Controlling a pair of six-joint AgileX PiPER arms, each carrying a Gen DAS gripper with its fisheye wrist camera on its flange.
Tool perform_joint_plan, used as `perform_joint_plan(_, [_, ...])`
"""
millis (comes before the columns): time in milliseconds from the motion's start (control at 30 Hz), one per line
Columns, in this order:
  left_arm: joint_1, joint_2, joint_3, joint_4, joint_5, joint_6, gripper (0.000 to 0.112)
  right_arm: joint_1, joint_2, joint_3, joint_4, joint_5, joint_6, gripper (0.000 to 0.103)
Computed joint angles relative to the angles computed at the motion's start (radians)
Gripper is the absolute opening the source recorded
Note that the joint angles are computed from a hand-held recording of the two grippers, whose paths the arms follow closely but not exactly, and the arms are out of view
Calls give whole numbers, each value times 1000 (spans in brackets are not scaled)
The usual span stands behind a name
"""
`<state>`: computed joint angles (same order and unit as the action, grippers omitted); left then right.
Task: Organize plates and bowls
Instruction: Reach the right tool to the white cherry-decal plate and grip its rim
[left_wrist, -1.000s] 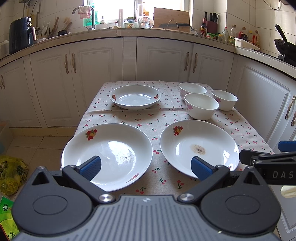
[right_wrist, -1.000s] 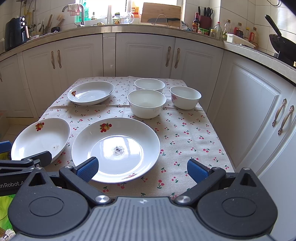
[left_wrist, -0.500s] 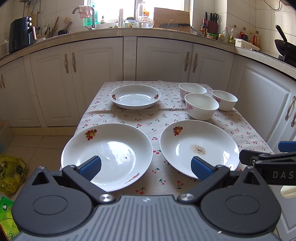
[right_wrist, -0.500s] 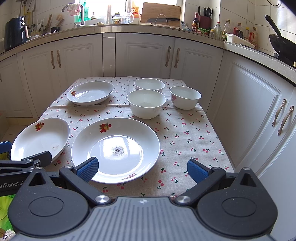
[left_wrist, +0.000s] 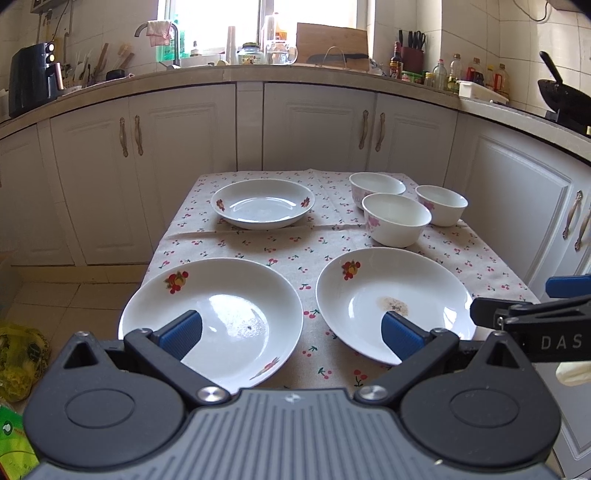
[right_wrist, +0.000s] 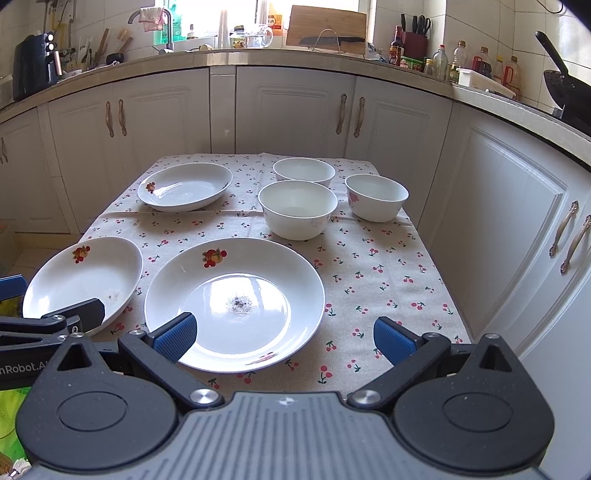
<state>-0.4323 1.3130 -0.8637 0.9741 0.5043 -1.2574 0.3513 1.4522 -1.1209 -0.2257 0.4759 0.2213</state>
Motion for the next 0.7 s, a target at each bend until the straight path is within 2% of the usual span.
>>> perform_joint_plan(167, [44, -13, 20, 36, -74, -16, 102, -25, 13, -23, 119, -24, -131, 103])
perform_joint_plan(433, [117, -24, 44, 62, -137, 29, 102, -27, 70, -90, 158, -34, -221, 103])
perform_joint_plan(533, [194, -39, 60, -53, -211, 159, 102, -19, 100, -122, 167, -39, -254, 103])
perform_joint_plan(700, [280, -57, 103, -113, -277, 286, 102, -7, 167, -196, 264, -30, -392, 103])
